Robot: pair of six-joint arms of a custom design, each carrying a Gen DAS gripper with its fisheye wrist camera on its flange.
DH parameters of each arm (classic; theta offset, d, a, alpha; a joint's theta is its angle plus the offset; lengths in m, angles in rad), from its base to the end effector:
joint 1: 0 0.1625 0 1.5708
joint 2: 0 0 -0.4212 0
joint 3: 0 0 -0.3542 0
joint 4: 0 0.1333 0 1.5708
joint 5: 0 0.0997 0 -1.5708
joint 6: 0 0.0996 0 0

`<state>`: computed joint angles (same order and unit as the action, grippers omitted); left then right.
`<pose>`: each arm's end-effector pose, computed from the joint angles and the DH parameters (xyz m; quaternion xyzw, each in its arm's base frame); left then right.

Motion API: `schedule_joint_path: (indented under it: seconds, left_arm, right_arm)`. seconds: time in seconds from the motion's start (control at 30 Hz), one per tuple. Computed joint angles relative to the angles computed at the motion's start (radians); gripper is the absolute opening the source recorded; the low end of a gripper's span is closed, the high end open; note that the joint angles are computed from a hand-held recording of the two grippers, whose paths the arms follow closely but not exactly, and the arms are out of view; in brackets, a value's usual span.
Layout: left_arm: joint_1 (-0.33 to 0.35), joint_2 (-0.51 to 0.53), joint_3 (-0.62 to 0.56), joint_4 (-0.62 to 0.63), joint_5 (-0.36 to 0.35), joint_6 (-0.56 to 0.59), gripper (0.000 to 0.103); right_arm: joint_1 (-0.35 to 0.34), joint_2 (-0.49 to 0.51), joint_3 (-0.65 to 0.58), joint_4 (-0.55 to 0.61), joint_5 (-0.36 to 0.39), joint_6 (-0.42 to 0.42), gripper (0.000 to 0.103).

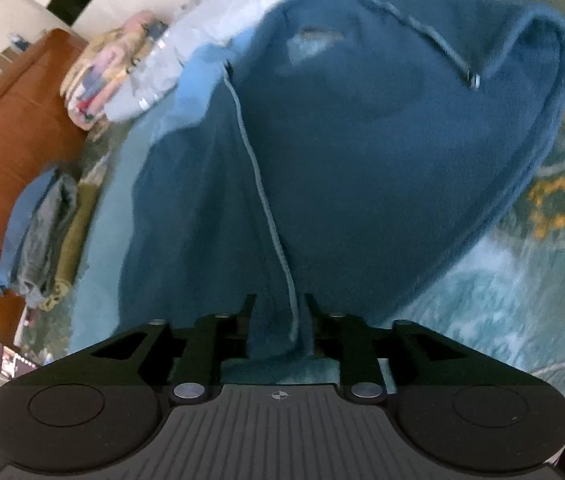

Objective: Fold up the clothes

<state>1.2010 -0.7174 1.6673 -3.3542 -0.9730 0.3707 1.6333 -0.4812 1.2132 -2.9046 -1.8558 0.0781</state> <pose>-0.0589 -0.6758 0.1698 0.2051 0.8578 -0.3867 0.2694 0.1534 -0.7650 0.0984 -0.0495 -0.9450 0.3022 0.1147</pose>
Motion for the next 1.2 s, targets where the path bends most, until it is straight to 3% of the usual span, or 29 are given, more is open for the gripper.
schedule_joint_path:
  seconds: [0.1, 0.37, 0.6, 0.77, 0.93, 1.1, 1.2]
  left_arm:
    - [-0.005, -0.03, 0.041, -0.024, 0.002, 0.021, 0.038]
    - [-0.019, -0.066, 0.054, -0.076, 0.044, 0.038, 0.039]
    - [-0.027, -0.017, -0.069, -0.073, 0.011, 0.085, 0.047]
    - [-0.032, 0.036, -0.177, 0.023, -0.02, 0.02, 0.051]
    - [-0.052, 0.11, -0.288, 0.135, -0.04, -0.063, 0.052]
    - [-0.066, 0.194, -0.396, 0.239, -0.077, -0.06, 0.052]
    - [-0.07, 0.233, -0.453, 0.291, -0.091, -0.069, 0.059]
  right_arm:
    - [0.001, -0.015, 0.012, -0.047, -0.018, -0.025, 0.035]
    - [-0.026, -0.053, 0.031, -0.154, -0.031, -0.007, 0.043]
    - [-0.053, -0.061, 0.027, -0.248, -0.016, 0.005, 0.046]
    - [-0.083, -0.074, 0.028, -0.322, -0.042, 0.067, 0.046]
    - [-0.119, -0.067, -0.006, -0.302, -0.033, 0.123, 0.046]
    - [-0.14, -0.012, -0.122, -0.212, -0.03, 0.132, 0.046]
    - [-0.15, 0.019, -0.182, -0.174, -0.023, 0.144, 0.044]
